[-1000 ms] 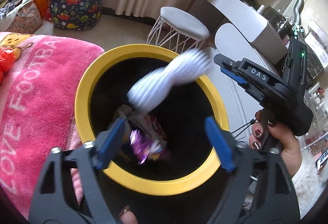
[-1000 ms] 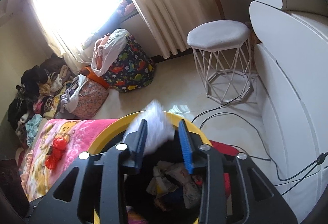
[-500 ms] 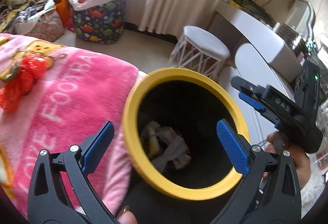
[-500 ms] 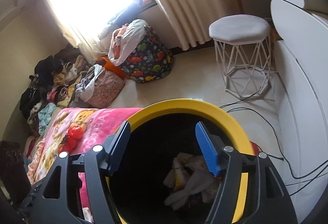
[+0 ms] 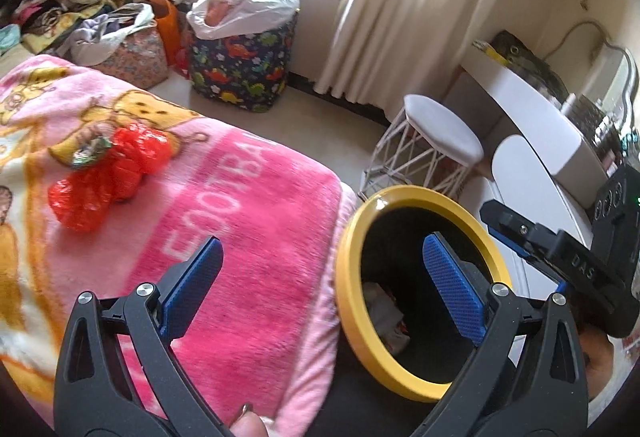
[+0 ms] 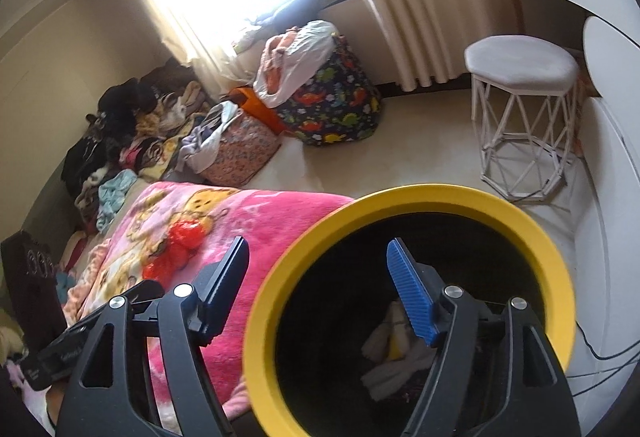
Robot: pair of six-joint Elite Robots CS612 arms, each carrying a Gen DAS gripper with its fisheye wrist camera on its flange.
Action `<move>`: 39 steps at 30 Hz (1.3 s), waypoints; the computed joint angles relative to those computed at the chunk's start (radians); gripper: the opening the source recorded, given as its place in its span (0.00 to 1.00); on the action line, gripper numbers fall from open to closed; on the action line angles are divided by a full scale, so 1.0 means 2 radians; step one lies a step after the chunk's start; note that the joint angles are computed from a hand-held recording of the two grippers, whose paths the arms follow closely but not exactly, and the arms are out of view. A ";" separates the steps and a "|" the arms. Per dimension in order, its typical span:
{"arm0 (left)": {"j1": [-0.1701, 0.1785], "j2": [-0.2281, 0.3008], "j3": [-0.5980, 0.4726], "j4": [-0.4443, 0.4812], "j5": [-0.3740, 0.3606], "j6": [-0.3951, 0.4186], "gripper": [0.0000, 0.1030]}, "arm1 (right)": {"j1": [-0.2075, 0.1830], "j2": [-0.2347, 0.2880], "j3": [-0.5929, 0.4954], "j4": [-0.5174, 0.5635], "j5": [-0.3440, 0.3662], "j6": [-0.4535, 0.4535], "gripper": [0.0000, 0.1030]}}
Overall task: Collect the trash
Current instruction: 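Move both tools back toward the red mesh bag and green snack packet, then grasp the green snack packet with the left tool while the right tool grasps the red mesh bag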
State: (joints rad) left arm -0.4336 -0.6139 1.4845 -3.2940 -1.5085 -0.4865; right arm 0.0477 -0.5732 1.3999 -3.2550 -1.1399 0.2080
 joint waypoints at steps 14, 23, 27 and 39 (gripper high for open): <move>0.023 -0.008 0.023 -0.029 0.026 -0.036 0.89 | 0.023 0.007 -0.031 0.045 0.036 -0.044 0.71; 0.043 -0.012 0.037 -0.042 0.043 -0.068 0.89 | 0.039 0.024 -0.078 0.108 0.071 -0.079 0.75; 0.054 -0.012 0.039 -0.044 0.049 -0.084 0.89 | 0.050 0.035 -0.104 0.136 0.069 -0.100 0.75; 0.095 0.014 0.000 -0.019 0.000 -0.135 0.72 | 0.079 0.089 -0.205 0.205 0.044 -0.150 0.75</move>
